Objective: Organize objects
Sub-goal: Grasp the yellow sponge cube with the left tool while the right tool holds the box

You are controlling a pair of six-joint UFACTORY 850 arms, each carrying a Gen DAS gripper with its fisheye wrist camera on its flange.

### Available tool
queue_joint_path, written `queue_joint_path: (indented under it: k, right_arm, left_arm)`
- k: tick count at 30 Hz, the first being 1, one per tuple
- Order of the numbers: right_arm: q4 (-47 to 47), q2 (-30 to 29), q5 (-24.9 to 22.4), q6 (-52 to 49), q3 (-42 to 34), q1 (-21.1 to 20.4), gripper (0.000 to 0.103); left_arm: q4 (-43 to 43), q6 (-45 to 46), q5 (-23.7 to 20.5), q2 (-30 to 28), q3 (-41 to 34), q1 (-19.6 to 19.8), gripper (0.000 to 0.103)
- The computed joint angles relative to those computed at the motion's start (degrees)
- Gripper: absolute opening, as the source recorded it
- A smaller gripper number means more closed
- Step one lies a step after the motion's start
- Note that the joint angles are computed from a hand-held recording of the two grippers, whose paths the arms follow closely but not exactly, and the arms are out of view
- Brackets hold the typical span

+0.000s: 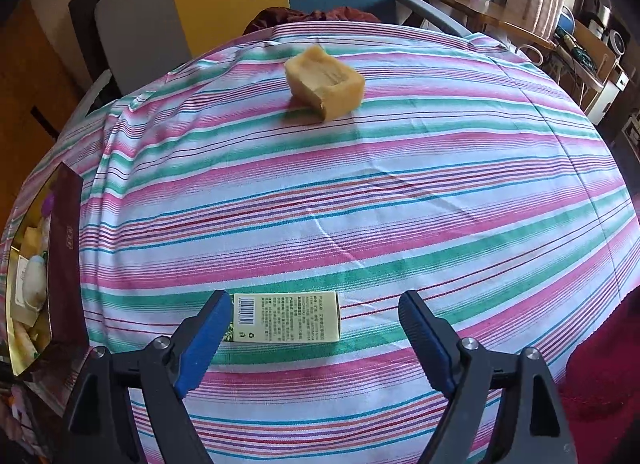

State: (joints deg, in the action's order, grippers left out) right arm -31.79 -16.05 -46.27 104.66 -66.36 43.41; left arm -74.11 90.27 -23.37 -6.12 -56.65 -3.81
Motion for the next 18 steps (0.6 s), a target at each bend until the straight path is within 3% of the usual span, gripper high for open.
queue_joint_path:
  k: [5, 12, 14, 18]
  right_arm:
    - [-0.18, -0.68, 1.72, -1.12, -0.49, -0.01, 0.087]
    - [5.81, -3.73, 2.44, -10.95, -2.87, -1.39, 0.087]
    - [5.78, -2.97, 4.16, -10.55, -1.68, -1.73, 0.073]
    - [0.36, -0.89, 1.27, -5.05, -0.33, -1.3, 0.072]
  left_arm:
    - [0.03, 0.63, -0.2, 0.48, 0.37, -0.67, 0.08]
    - [1.5, -0.25, 0.27, 0.34, 0.03, -2.67, 0.08]
    - [1.74, -0.07, 0.51, 0.22, -0.16, -3.62, 0.08]
    - [3.42, -0.93, 1.4, -0.53, -0.92, -5.85, 0.08]
